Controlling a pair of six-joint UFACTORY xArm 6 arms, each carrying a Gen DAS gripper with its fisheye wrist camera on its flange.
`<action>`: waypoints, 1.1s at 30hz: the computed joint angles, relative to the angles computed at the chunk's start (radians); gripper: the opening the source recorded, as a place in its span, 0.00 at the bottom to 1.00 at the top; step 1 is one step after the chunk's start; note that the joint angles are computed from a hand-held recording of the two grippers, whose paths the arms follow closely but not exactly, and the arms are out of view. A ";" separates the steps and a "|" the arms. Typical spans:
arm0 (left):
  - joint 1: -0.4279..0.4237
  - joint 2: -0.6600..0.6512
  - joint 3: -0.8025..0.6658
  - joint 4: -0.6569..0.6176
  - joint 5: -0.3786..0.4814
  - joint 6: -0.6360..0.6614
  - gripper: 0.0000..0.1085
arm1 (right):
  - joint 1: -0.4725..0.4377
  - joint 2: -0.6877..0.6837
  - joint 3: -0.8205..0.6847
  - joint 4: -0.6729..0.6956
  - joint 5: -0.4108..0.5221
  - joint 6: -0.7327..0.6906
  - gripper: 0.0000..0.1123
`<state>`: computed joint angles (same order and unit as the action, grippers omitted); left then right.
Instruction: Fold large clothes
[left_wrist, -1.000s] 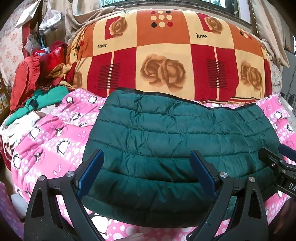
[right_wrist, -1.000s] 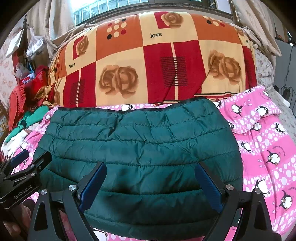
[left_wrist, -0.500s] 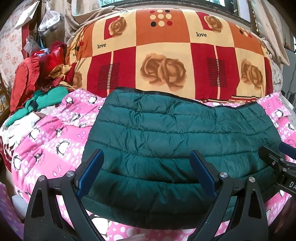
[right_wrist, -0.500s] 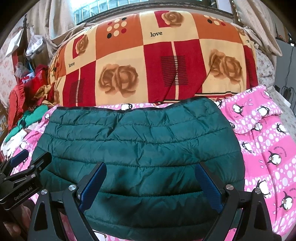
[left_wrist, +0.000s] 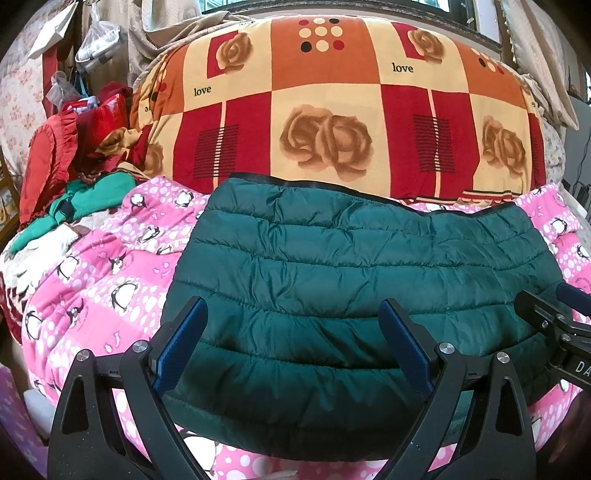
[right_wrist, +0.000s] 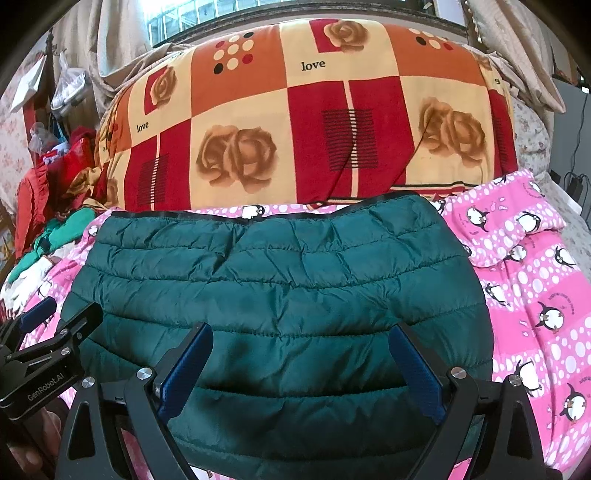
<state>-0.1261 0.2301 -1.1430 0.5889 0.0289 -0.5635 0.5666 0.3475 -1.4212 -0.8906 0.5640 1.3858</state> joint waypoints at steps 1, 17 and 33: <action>0.001 -0.001 0.001 0.001 -0.003 -0.001 0.87 | -0.001 0.001 -0.001 0.000 0.000 -0.001 0.84; -0.003 0.020 -0.009 -0.011 -0.002 0.011 0.87 | -0.010 0.014 -0.002 0.015 -0.014 -0.009 0.84; -0.006 0.022 -0.008 -0.025 -0.001 0.024 0.87 | -0.009 0.028 -0.019 0.028 -0.011 -0.026 0.84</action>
